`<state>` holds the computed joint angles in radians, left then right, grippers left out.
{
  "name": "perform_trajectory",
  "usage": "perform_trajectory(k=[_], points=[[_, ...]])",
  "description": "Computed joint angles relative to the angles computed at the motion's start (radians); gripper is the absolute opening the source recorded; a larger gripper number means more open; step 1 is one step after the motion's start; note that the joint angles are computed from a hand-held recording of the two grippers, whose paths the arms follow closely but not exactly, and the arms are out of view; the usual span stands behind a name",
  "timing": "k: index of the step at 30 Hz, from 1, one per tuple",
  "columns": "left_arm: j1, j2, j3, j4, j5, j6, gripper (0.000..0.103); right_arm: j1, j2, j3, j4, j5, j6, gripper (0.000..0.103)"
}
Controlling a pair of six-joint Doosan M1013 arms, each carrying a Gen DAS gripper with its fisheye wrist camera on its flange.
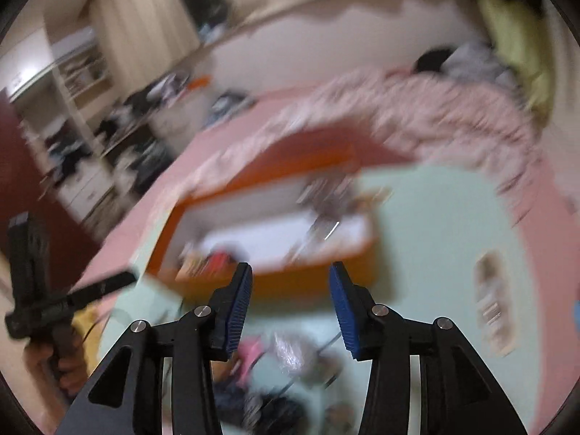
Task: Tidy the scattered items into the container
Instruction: 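Grasp the clear plastic bag in the box with the right gripper, drop it on the table, then grasp the red-and-black mahjong tile in the box with the left gripper, lift out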
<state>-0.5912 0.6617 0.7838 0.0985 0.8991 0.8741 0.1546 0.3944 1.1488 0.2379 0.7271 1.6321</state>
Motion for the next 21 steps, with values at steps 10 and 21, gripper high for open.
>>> perform_trajectory(k=[10, 21], points=[[0.034, 0.131, -0.210, -0.100, 0.154, 0.022, 0.071, -0.012, 0.148, -0.233, -0.116, 0.227, 0.088, 0.025], [0.023, 0.176, -0.290, -0.070, 0.226, 0.053, 0.064, -0.001, 0.124, -0.178, -0.097, 0.308, 0.056, 0.020]])
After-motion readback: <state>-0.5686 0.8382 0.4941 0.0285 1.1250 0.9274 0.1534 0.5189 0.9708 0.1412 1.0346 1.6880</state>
